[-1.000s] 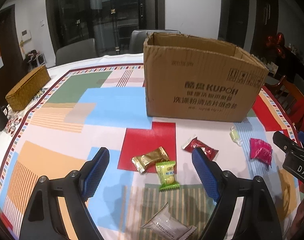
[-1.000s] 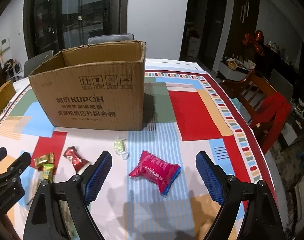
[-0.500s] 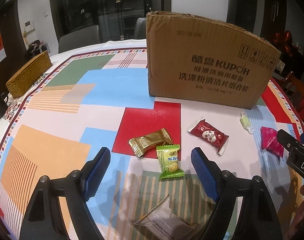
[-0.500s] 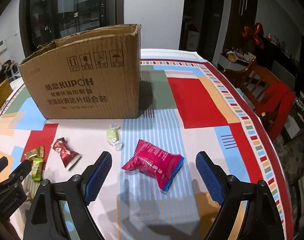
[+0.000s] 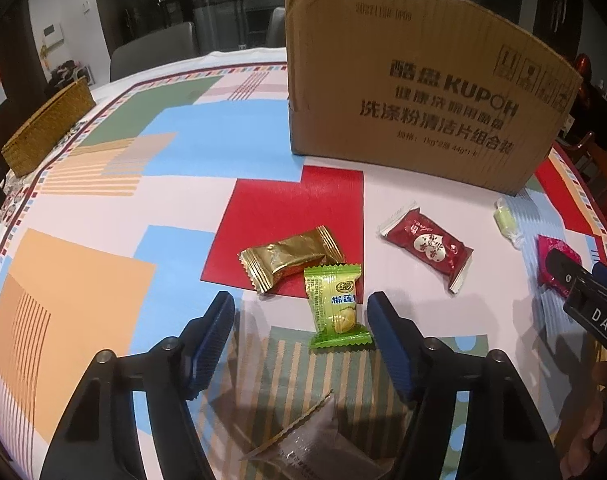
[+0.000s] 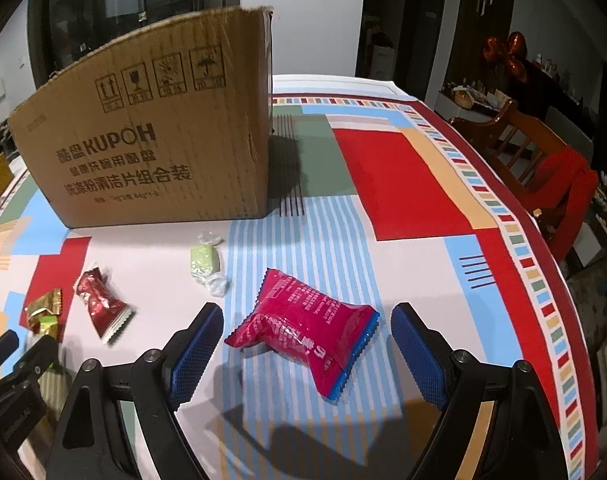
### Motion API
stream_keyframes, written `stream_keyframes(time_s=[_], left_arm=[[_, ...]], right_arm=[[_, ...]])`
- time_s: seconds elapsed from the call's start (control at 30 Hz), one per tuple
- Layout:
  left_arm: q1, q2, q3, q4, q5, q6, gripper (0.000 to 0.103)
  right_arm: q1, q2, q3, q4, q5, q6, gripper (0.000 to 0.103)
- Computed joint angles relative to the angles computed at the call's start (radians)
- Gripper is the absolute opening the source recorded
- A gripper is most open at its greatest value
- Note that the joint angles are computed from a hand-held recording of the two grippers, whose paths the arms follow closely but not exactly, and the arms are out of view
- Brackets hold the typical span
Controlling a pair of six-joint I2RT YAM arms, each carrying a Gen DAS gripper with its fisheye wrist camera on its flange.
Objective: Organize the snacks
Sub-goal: 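Grasp the green-yellow biscuit packet with the left gripper while the right gripper grasps the pink packet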
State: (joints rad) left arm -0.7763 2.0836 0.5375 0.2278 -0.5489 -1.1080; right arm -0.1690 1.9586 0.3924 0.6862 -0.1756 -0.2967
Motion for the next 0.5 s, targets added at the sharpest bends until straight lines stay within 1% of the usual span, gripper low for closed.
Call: stream_keyframes(time_s=[0.03, 0.1, 0.2, 0.3, 0.43, 0.47, 0.5], left_arm=[[0.004, 0.007, 0.003, 0.005, 0.007, 0.004, 0.060], [0.012, 0.018, 0.003, 0.023, 0.020, 0.014, 0.055], [0.013, 0.023, 0.008, 0.028, 0.014, 0.024, 0.054], [0.022, 0.023, 0.003, 0.048, 0.021, 0.038, 0.049], [0.029, 0.022, -0.001, 0.064, 0.018, 0.055, 0.034], [0.028, 0.021, -0.001, 0.063, 0.017, 0.054, 0.032], [0.029, 0.020, -0.002, 0.061, 0.016, 0.049, 0.027]], right_arm=[[0.005, 0.009, 0.006, 0.000, 0.004, 0.001, 0.087], [0.014, 0.028, 0.019, -0.001, 0.012, 0.006, 0.087], [0.027, 0.054, 0.037, -0.003, 0.027, 0.008, 0.087], [0.033, 0.071, 0.050, -0.009, 0.034, 0.013, 0.087], [0.028, 0.075, 0.050, -0.012, 0.028, 0.017, 0.086], [0.026, 0.078, 0.050, -0.012, 0.024, 0.016, 0.085], [0.024, 0.081, 0.050, -0.009, 0.021, 0.015, 0.082]])
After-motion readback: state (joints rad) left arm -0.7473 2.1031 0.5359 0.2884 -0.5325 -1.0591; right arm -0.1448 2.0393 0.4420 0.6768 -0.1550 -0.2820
